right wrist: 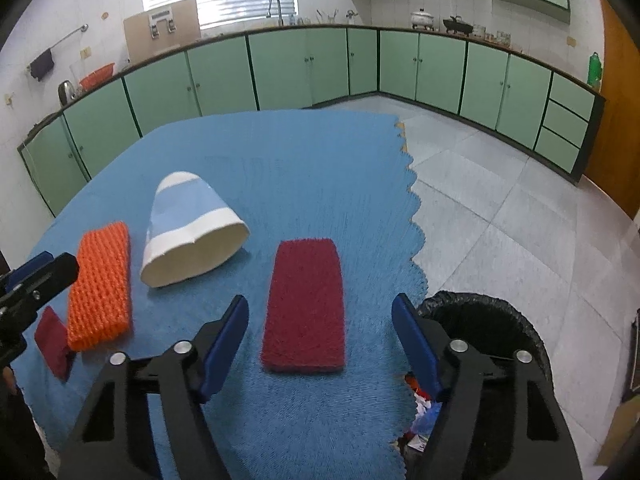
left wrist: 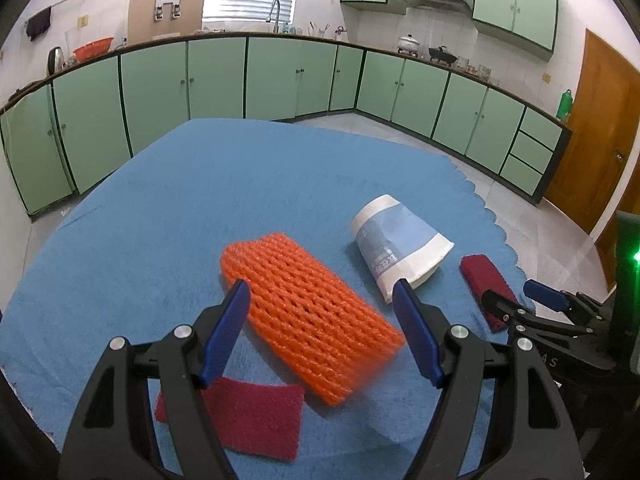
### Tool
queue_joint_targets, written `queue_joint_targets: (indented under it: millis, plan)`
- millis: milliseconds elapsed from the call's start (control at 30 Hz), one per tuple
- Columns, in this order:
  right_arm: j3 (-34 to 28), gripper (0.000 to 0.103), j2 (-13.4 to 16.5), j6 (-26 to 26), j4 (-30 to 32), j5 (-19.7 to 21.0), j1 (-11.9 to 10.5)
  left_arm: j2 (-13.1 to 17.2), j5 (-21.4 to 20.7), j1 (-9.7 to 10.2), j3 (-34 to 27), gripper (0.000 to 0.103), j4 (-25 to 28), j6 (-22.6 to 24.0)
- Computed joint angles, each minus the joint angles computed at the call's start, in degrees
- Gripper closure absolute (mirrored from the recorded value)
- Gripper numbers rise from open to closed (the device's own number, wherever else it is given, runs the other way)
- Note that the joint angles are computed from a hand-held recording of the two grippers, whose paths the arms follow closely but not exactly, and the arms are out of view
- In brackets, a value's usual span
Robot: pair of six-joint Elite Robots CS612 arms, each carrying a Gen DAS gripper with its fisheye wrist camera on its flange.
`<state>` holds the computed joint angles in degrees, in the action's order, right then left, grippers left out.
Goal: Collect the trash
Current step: 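Grasp the orange mesh net with the left tool while the right tool grasps the red pad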
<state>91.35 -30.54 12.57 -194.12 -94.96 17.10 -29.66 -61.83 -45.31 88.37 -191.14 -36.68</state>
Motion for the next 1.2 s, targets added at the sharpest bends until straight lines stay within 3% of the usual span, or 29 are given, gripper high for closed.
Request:
queue_joint_targets:
  millis: [167,300,533,900,1033,1200]
  plan:
    - [-0.17,0.046,0.08,0.28,1.36,0.97,-0.12,0.29,-0.39,0.1,-0.82,0.03,1.32,-0.08]
    - [0.04,0.062,-0.03,-0.84,0.91,2.0,-0.14,0.58,-1.11,0.17,-1.5,0.029,2.36,-0.25]
    - [1.51,0.062,-0.38,0.74,-2.64,2.33,-0.52,1.48,-2.27,0.3,-2.78,0.028,4.1,-0.96]
    - [2.68,0.062,-0.84,-1.19,-5.33,2.31,-0.28,2.52,-1.67,0.33,-5.43,0.027,9.7,-1.07]
    - [2.82,0.062,-1.0,-0.89,-5.54,2.48,-0.43,2.51,-0.78,0.06,-5.56,0.04,10.69,-0.77]
    - [3.23,0.062,-1.25,-0.31,-5.9,2.47,-0.42,2.28,-0.57,0.14,-4.99,0.066,10.33,-0.97]
